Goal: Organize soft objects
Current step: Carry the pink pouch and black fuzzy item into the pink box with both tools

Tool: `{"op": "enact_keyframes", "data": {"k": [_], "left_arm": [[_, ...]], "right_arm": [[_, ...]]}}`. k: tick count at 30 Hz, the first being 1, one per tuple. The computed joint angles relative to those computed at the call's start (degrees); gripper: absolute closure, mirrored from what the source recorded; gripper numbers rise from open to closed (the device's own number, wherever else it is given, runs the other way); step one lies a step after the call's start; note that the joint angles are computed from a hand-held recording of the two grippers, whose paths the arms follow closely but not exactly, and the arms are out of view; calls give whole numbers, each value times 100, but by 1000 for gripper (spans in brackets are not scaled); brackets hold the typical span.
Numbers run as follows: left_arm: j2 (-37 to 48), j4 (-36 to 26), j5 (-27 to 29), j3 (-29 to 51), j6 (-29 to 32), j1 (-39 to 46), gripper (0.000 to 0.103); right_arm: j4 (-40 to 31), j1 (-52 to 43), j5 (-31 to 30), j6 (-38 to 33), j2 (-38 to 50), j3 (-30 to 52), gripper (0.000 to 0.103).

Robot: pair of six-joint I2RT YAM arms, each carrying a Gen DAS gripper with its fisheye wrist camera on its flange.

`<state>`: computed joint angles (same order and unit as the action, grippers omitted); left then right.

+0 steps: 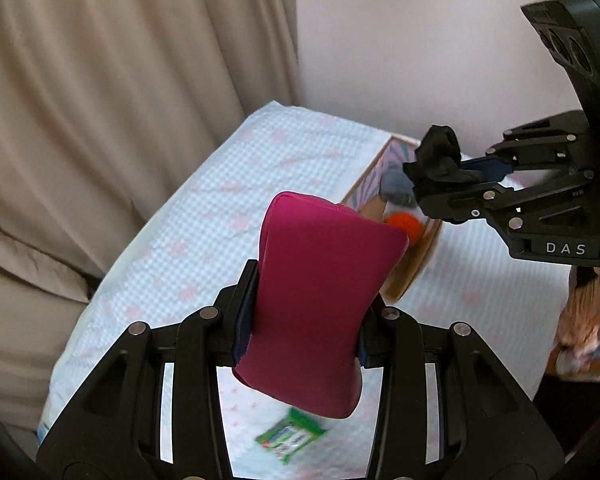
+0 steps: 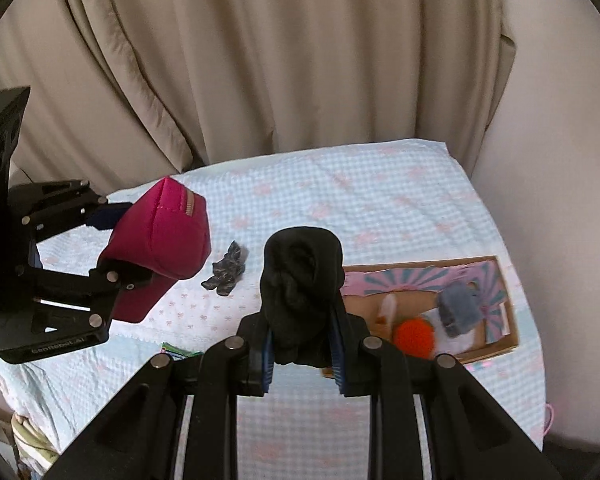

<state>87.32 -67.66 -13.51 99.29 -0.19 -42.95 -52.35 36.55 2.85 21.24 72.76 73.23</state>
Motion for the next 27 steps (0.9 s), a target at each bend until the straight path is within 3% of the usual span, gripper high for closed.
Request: {"op": "enact_keyframes", "data": {"k": [3,7,11,15,19,27], "left_arm": [[801,-529,-499,1097,-1107,-594,67],[1688,-896,-757,2164,-2317,-1063,67],[2506,-1070,-853,2913,-3214,-1306,67],[3197,-1080,-706,3335,-3884,-1352,67],[3655,-843,-379,3262,-4392,-1234,67],[4452,-244,369,2925,-5044,-793,67]], "right_arm": [[-323,-797,-584,-675,-304,29,82],[-809,-2203,-1575,-1998,-367,216,82],[-1165,-3410,-2370,-3211,-68,385,82],[-1272,-4183,-2763,-4106,505,519,82],[-1114,-4513,-2966,-4500,1124,545,82],[-535,-4450,-2940,-4390,2488,564,82]]}}
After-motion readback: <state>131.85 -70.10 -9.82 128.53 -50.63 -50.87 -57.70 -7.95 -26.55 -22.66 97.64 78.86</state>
